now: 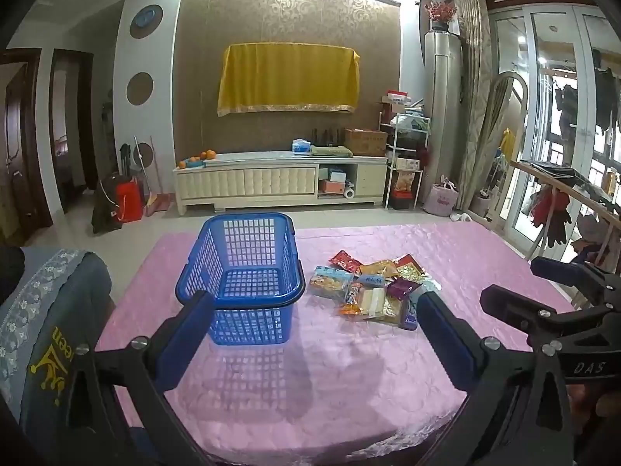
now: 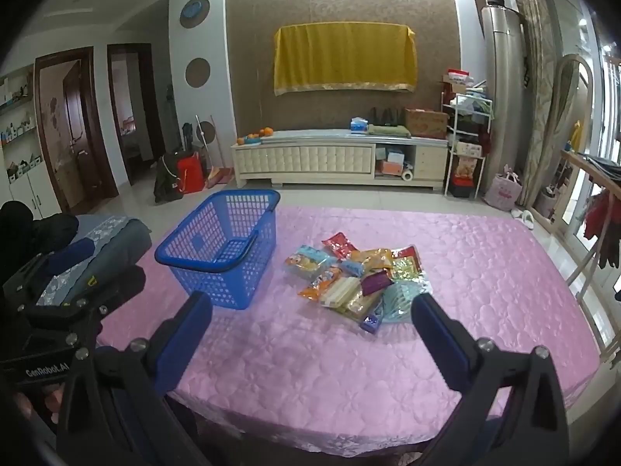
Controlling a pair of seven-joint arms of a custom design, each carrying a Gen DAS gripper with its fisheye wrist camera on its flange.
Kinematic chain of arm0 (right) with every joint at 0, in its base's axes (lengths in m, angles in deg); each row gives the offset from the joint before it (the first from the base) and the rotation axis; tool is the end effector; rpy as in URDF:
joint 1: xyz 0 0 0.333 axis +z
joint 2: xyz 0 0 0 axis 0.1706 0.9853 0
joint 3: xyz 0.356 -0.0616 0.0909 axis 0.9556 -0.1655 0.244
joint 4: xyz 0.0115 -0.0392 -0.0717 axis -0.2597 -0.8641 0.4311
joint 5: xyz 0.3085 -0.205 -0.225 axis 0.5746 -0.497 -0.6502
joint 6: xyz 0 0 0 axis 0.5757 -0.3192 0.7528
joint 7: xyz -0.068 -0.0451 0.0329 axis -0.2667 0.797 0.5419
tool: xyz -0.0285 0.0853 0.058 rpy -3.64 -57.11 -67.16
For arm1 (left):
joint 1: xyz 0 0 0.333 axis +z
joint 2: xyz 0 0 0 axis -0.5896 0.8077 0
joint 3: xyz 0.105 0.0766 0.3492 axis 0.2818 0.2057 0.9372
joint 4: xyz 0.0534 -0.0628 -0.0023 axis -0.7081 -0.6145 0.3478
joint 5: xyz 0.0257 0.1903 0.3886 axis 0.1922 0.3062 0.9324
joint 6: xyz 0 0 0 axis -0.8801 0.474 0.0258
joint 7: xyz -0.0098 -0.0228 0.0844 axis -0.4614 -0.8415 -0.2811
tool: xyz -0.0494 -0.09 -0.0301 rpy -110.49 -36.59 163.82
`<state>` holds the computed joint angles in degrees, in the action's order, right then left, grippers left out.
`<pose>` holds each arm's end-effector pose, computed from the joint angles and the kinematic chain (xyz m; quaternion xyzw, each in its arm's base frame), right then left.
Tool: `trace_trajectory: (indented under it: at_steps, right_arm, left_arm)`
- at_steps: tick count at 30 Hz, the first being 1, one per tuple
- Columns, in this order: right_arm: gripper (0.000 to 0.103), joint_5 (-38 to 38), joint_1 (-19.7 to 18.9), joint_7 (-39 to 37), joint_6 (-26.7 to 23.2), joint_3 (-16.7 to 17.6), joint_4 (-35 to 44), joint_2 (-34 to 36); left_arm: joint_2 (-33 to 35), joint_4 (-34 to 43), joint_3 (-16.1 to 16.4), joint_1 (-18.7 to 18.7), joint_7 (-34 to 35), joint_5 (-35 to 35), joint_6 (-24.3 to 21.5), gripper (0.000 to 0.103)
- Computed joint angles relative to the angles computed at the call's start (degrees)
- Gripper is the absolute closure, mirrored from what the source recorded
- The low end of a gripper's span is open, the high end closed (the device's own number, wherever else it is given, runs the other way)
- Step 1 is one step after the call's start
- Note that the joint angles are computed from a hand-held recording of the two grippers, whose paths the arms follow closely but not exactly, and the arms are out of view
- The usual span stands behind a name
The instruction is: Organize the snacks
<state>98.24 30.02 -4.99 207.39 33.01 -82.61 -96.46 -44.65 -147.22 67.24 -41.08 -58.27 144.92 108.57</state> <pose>0.4443 0.1717 0.5474 -0.7227 0.4956 -0.2542 0.4092 0.4086 -0.2421 0.5391 -0.6313 0.5720 -0.3686 0.3721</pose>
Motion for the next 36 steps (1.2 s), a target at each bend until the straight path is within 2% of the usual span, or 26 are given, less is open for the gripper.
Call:
trace_trajectory:
  at_steps: [36]
  right_arm:
    - [0.0, 0.4, 0.4, 0.1, -1.5, -0.4, 0.4, 0.1]
  left_arm:
    - [-0.1, -0.5, 0.1, 0.5, -0.3, -0.4, 1.5, 0.0]
